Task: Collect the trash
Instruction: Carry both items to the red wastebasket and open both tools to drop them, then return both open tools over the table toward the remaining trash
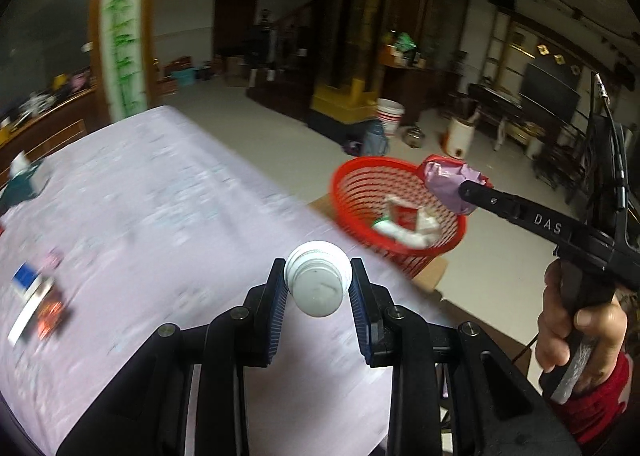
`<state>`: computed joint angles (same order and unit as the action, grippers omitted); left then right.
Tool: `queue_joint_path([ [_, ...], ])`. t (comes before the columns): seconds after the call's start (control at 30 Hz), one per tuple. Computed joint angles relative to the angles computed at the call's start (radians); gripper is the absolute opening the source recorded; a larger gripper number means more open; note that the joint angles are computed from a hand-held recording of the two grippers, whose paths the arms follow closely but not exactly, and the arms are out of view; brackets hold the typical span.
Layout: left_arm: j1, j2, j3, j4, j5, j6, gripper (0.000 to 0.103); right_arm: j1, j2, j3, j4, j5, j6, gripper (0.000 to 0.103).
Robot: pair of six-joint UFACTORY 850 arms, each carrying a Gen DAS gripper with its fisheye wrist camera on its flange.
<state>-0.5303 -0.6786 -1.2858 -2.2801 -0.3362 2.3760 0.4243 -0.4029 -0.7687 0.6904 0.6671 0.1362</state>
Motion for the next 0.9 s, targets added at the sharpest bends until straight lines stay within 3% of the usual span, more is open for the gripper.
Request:
queue_joint_path([
  [0.1,-0.038,-0.047,-0.089,0.101,0.025,-0.098,0.029,-0.048,0.033,0.038,-0.024,0.011,0.03,0.036],
  [0.4,-0.102,-0.267,-0.461,0.716,0.043,-0.761,0.029,-0.166,0.072,0.074,-0.12,0.024,0.102,0.037],
  [0.43,-0.107,-0.286,-0.491,0.758,0.051,-0.811,0.032,-0.185,0.066,0.067,-0.151,0.019,0.128,0.038],
  [0.47,-0.11,-0.312,-0.532,0.833,0.059,-0.903,0.046,-0.203,0.058,0.058,-0.18,0.012,0.154,0.039],
  [0.5,-0.109,-0.322,-0.547,0.869,0.059,-0.953,0.053,-0.217,0.05,0.049,-0.203,0.005,0.17,0.04],
  [0.57,-0.099,-0.319,-0.54,0.817,0.049,-0.933,0.056,-0.246,0.022,0.019,-0.259,-0.005,0.204,0.042],
  [0.63,-0.094,-0.299,-0.507,0.767,0.06,-0.875,0.056,-0.265,0.002,-0.007,-0.279,-0.039,0.218,0.053],
  [0.9,-0.04,-0.154,-0.254,0.441,0.07,-0.524,0.056,-0.224,0.005,0.015,-0.28,-0.004,0.225,0.053],
])
